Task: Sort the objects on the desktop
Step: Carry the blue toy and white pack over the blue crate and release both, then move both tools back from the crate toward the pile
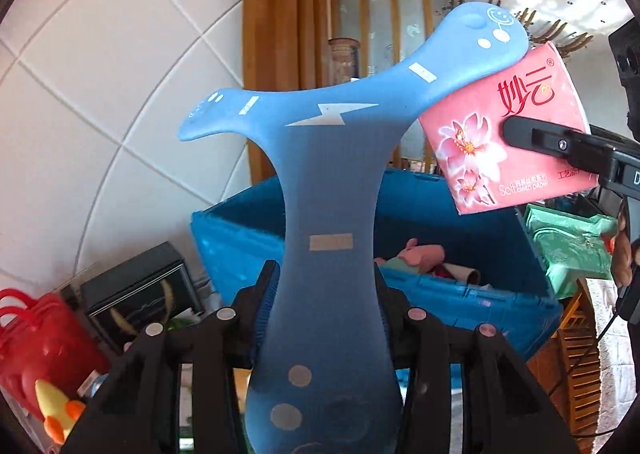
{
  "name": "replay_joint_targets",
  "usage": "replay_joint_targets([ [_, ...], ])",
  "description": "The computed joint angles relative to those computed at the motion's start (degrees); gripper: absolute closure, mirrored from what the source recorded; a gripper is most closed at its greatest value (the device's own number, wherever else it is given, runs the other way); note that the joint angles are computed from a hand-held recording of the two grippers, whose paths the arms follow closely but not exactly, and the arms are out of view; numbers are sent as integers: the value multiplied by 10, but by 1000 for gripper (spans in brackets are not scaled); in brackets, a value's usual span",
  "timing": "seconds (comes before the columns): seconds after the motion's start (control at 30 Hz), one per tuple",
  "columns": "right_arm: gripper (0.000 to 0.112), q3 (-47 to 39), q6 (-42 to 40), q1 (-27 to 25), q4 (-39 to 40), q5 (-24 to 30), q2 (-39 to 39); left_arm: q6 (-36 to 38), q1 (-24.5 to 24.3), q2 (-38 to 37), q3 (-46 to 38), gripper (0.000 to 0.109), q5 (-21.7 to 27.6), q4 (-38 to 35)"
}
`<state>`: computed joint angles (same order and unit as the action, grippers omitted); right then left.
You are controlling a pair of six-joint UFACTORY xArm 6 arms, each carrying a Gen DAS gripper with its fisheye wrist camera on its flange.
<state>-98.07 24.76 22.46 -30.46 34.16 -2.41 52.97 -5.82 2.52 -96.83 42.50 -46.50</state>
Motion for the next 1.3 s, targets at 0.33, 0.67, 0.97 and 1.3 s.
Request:
replay_joint_targets([
  [0.33,45,-32,-136,-166,193,26,30,-269,-143,202,-266,38,-45,278],
  [0.67,28,80,-220,-212,336,-37,-38,-373,-162,173,-196,21,-127,411],
  [0.97,27,110,-255,-209,372,-44,-60,-505,-159,119,-101,21,-172,537],
  [1.3,19,172,-266,-190,412,-143,-113,-635,-141,64,-17,21,-202,665],
])
